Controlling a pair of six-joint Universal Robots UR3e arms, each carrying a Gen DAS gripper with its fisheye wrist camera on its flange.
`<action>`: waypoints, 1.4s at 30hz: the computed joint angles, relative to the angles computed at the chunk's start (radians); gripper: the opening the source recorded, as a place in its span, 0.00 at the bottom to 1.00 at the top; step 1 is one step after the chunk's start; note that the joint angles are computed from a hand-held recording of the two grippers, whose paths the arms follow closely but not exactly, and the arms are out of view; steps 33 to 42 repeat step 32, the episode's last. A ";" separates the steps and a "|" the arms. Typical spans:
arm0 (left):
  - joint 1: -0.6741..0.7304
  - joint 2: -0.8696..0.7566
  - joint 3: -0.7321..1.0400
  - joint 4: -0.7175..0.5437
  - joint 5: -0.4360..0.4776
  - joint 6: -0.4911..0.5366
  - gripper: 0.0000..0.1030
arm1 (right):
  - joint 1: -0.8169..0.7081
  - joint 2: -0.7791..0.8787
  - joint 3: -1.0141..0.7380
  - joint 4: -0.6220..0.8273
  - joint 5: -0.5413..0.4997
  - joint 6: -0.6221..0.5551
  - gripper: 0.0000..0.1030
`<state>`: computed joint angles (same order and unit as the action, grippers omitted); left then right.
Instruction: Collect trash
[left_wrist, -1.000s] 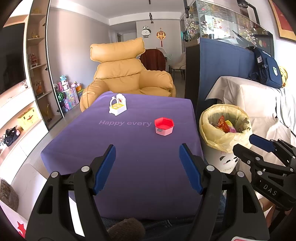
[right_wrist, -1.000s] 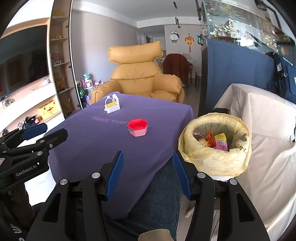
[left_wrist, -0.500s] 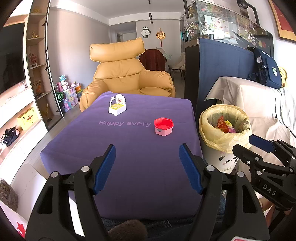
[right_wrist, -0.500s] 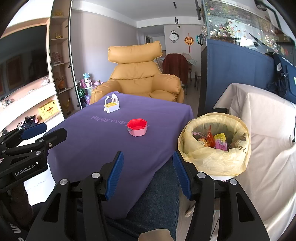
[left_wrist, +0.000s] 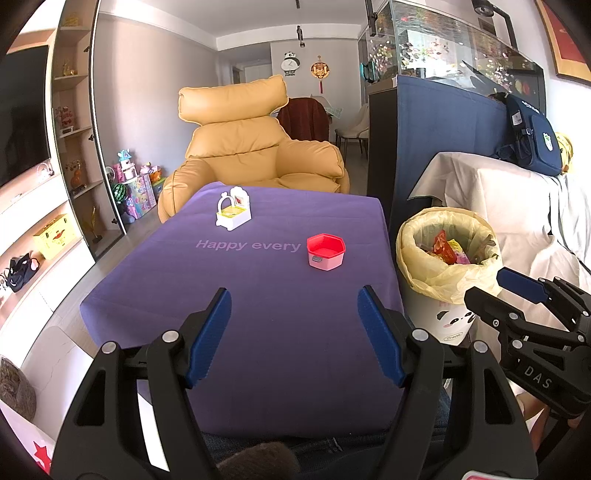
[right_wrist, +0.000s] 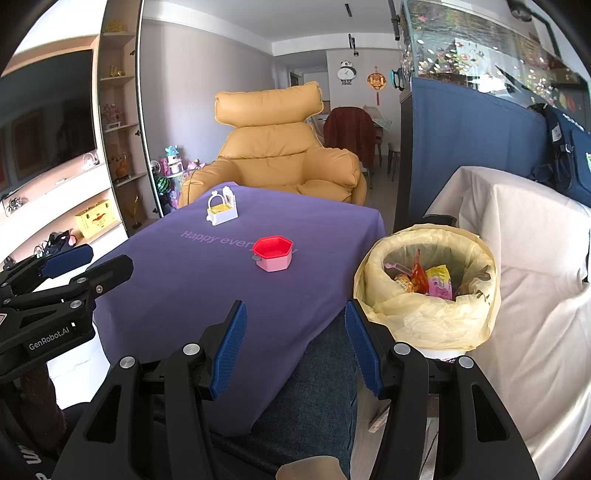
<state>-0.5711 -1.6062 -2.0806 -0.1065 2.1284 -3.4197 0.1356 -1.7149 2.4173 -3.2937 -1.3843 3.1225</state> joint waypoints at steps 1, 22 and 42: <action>0.000 -0.001 0.002 0.000 -0.001 0.001 0.65 | 0.001 0.000 0.000 0.000 0.000 0.000 0.51; 0.013 -0.004 0.005 0.004 -0.026 -0.003 0.65 | -0.029 -0.003 0.017 -0.006 0.026 -0.015 0.51; 0.265 -0.112 0.071 0.033 -0.143 0.110 0.69 | 0.060 0.290 -0.255 0.068 -0.001 -0.119 0.51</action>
